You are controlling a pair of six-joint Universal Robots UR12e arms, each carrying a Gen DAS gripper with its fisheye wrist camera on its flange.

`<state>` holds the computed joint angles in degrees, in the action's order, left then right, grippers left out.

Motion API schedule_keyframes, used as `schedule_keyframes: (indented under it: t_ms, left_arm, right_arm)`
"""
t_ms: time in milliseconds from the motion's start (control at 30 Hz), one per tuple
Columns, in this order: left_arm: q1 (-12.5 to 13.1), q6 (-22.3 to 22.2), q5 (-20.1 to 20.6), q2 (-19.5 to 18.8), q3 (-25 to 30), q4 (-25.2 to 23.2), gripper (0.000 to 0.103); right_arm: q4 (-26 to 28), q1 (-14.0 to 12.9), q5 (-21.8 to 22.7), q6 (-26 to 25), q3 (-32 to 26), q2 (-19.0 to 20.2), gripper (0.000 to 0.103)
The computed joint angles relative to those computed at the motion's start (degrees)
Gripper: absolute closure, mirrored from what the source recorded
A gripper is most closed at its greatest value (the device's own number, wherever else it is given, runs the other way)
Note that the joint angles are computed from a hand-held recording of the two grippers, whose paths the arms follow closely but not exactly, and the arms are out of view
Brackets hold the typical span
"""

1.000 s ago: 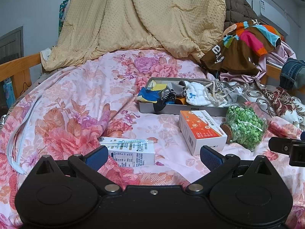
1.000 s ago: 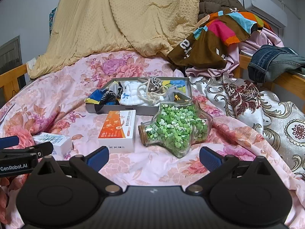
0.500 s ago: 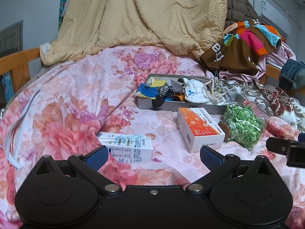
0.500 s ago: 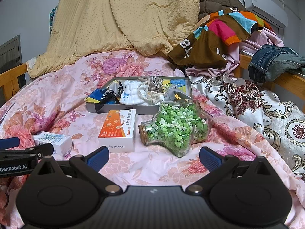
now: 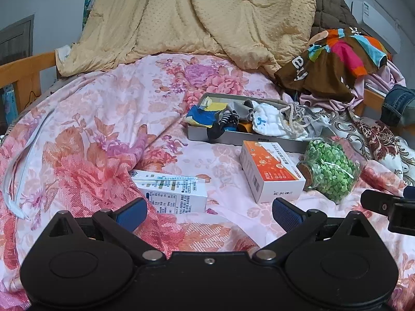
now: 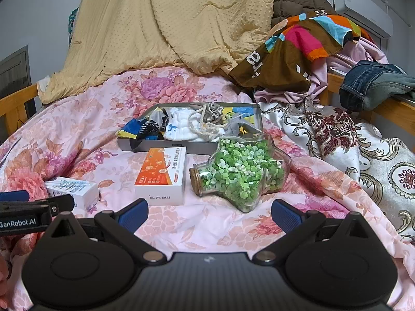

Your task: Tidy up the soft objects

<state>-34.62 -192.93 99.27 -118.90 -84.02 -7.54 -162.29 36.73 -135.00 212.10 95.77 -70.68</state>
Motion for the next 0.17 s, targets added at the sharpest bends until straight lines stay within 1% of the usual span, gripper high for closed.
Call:
schedule_keyframes:
  t_ms: [167]
  left_arm:
    - [-0.01, -0.25, 0.11, 0.07, -0.03, -0.3, 0.001]
  right_arm:
    - [0.08, 0.09, 0.07, 0.15, 0.23, -0.06, 0.0]
